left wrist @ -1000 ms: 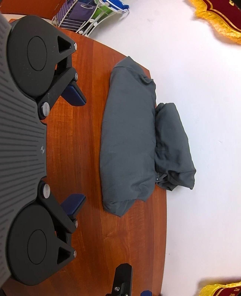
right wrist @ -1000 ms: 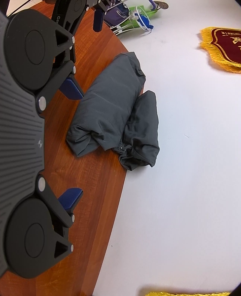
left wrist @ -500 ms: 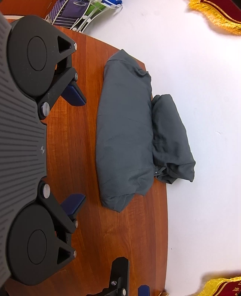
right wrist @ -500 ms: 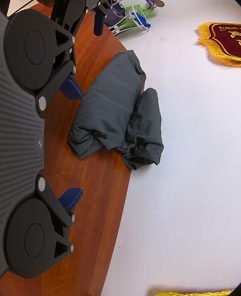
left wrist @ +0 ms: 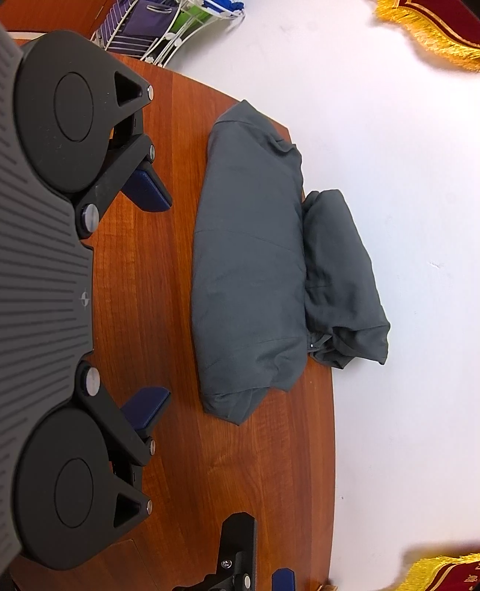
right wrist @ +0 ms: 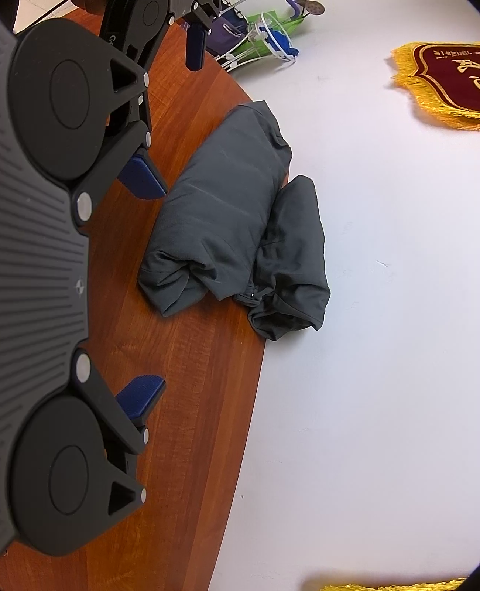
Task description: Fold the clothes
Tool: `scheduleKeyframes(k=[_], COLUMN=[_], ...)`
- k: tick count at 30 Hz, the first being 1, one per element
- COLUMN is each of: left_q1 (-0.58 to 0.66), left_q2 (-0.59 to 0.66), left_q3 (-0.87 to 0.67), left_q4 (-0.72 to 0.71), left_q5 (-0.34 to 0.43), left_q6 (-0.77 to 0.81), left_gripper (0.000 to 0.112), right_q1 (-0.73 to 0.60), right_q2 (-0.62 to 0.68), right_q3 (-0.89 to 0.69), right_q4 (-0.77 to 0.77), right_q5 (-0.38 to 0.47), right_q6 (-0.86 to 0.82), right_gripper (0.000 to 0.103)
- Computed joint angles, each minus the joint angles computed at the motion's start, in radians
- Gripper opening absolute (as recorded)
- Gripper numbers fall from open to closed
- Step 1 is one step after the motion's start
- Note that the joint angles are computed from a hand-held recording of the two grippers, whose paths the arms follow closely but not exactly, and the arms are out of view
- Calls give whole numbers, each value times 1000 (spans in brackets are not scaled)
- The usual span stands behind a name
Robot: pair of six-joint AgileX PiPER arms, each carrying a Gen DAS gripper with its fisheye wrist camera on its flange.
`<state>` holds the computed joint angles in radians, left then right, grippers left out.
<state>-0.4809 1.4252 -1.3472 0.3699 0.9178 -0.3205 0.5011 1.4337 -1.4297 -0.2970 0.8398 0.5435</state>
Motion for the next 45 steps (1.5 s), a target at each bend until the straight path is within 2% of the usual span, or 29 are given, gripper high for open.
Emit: scheduleKeyframes(k=[28,35,45], left_q1=[31,76,134], left_q2=[28,41,85], left_q3=[8,22,33], left_q4=[-44,-88,-107], left_q5=[-4,-14,-58], left_q6=[16,44,63], left_gripper=[102,102,102], right_q1=[-30,-57,-119], right_q2=[43,111,273], right_q3=[-1,-28,-123], right_q4=[65,128,304], right_q5=[-19,-53,-103], right_q6=[-43,-109,-293], right_gripper=[102,102,102])
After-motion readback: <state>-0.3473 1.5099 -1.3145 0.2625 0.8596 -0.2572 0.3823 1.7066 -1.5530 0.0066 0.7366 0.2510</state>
